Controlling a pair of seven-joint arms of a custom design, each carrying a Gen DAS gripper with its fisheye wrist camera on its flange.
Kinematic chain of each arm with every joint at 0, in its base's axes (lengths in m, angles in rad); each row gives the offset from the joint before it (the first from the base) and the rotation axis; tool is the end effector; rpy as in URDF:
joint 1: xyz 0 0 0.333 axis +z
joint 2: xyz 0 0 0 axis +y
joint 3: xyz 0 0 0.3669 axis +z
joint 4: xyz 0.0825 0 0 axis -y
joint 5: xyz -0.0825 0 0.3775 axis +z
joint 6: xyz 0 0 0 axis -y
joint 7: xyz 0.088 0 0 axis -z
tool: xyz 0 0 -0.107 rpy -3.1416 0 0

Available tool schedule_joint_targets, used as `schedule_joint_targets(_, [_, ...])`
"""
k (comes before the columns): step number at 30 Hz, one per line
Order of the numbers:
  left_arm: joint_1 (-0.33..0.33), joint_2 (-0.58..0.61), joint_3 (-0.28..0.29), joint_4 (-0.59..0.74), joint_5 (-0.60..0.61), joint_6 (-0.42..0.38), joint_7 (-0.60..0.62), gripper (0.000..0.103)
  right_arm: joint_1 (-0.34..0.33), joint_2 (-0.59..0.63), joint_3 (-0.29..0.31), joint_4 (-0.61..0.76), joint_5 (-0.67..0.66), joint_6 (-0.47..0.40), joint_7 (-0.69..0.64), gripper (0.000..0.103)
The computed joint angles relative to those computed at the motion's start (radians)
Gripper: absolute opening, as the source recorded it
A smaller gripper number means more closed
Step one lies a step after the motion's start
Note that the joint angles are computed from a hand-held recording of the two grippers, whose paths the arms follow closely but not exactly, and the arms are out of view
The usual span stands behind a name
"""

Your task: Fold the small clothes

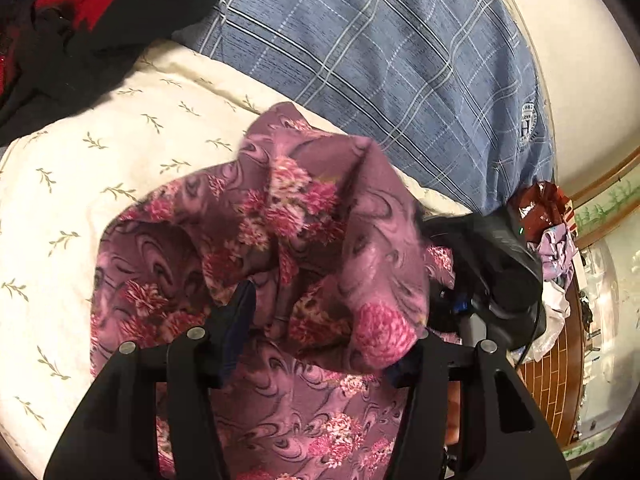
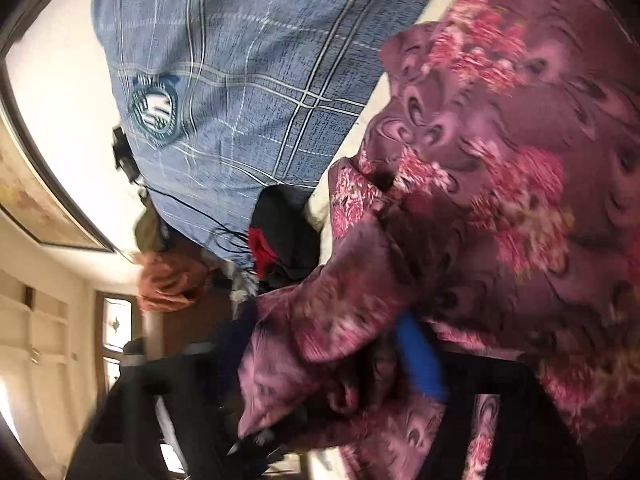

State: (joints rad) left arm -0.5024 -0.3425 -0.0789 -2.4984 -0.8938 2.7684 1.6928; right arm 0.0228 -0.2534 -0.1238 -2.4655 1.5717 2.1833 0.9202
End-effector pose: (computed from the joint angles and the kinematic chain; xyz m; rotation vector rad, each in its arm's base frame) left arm 0.3841 -0.2157 0.5166 1.9994 -1.9271 1.1154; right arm 0.4481 -0.0107 0.4695 -0.9729 1.6788 0.5955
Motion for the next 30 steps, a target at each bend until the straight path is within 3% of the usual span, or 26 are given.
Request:
schedule_joint_targets(1, [0.006, -0.007, -0.003, -0.004, 0.01, -0.002, -0.007, 0.053, -0.002, -0.008, 0.009, 0.011, -0.03, 0.029, -0.009, 0.005])
schedule_joint_targets(5, [-0.004, -0.038, 0.017, -0.033, 0.002, 0.002, 0.002, 0.07, -0.032, -0.12, -0.013, -0.026, -0.016, 0.148, -0.109, 0.006])
schedule_joint_targets(8, [0.008, -0.035, 0.009, -0.045, 0.022, 0.018, -0.038, 0.07, -0.104, -0.21, -0.059, -0.08, -0.075, 0.257, -0.119, 0.006])
schedule_joint_targets(10, [-0.025, -0.017, 0.041, -0.042, -0.046, 0.016, -0.008, 0.07, -0.158, -0.248, -0.108, -0.114, -0.133, 0.307, -0.101, 0.006])
schedule_joint_targets(14, [-0.06, 0.054, 0.082, 0.006, -0.288, -0.051, 0.118, 0.07, -0.223, -0.265, -0.186, -0.145, -0.247, 0.305, -0.053, 0.006])
schedule_joint_targets(16, [-0.057, 0.081, 0.076, 0.028, -0.374, -0.08, 0.167, 0.07, -0.228, -0.266, -0.205, -0.151, -0.263, 0.288, -0.063, 0.006])
schedule_joint_targets(20, [-0.028, 0.145, 0.045, 0.081, -0.514, -0.098, 0.215, 0.07, -0.22, -0.257, -0.209, -0.145, -0.243, 0.275, -0.099, 0.006])
schedule_joint_targets(22, [-0.005, 0.171, 0.023, 0.106, -0.573, -0.069, 0.237, 0.068, -0.213, -0.257, -0.2, -0.142, -0.213, 0.276, -0.1, 0.006])
schedule_joint_targets(23, [0.009, 0.183, 0.009, 0.123, -0.589, -0.034, 0.244, 0.053, -0.209, -0.249, -0.203, -0.134, -0.193, 0.271, -0.101, 0.006])
schedule_joint_targets(24, [0.025, 0.189, -0.002, 0.136, -0.584, -0.01, 0.243, 0.022, -0.207, -0.239, -0.203, -0.124, -0.179, 0.266, -0.098, 0.006])
schedule_joint_targets(25, [0.043, 0.19, -0.011, 0.15, -0.575, 0.002, 0.242, 0.011, -0.203, -0.224, -0.198, -0.105, -0.17, 0.261, -0.088, 0.006])
schedule_joint_targets(27, [0.076, 0.175, -0.027, 0.166, -0.602, 0.042, 0.258, 0.01, -0.189, -0.194, -0.185, -0.054, -0.15, 0.246, -0.076, 0.006])
schedule_joint_targets(30, [0.12, 0.124, -0.064, 0.177, -0.665, 0.153, 0.338, 0.01, -0.159, -0.195, -0.178, 0.033, -0.023, 0.229, -0.168, 0.006])
